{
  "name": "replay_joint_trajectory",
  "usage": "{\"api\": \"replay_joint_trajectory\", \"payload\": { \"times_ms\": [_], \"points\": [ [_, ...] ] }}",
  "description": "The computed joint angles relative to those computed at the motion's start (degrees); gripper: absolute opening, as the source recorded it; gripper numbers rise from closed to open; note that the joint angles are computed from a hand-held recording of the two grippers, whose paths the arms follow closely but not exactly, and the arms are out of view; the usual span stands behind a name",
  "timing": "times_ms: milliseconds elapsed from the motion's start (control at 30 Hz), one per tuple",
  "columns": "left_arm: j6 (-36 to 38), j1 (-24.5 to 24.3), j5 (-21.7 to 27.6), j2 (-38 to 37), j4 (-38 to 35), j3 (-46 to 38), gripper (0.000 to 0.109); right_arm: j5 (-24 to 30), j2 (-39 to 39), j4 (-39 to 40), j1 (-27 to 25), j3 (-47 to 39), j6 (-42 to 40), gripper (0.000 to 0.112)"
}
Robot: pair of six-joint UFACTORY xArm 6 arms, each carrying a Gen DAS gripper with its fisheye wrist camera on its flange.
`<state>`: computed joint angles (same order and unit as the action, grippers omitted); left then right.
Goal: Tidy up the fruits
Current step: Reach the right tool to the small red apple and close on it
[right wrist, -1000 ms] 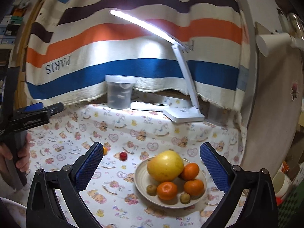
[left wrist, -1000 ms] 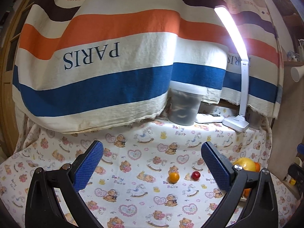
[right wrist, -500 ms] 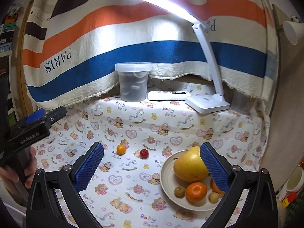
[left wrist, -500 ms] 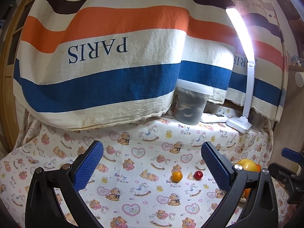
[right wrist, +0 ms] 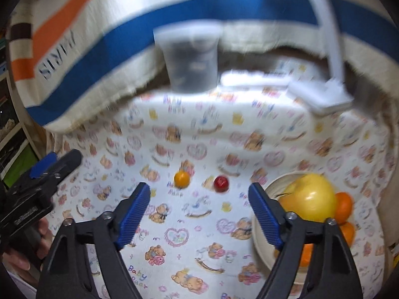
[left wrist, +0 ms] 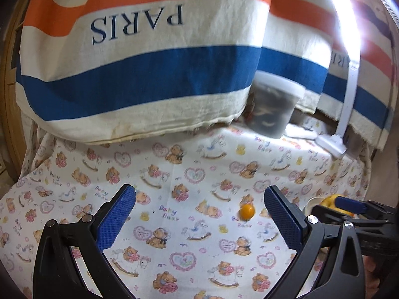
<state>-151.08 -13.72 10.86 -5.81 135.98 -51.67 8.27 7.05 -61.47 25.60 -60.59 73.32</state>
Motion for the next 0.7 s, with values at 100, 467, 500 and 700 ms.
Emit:
{"api": "replay_joint_trajectory", "payload": {
  "times_ms": [100,467,500,700],
  "points": [
    [3.83,0.53,-0.73,1.69,-3.45,-0.87,0.102,1.82,4.54,11.74,0.53,-3.35,-10.22,0.070],
    [1.47,2.62,-7.74,7.49,-3.53,-6.12,0.102,11.74,18.79,35.30,0.26,-18.42,-28.58,0.037],
    [0.49,2.65,-7.89,7.55,-2.96,-6.28,0.102,12.15,19.33,35.52,0.15,-19.00,-28.70,0.037],
    [-7.80,2.28,-10.30,7.99,4.02,-7.92,0.102,15.01,22.88,35.61,0.24,-22.57,-29.37,0.033]
  ]
}}
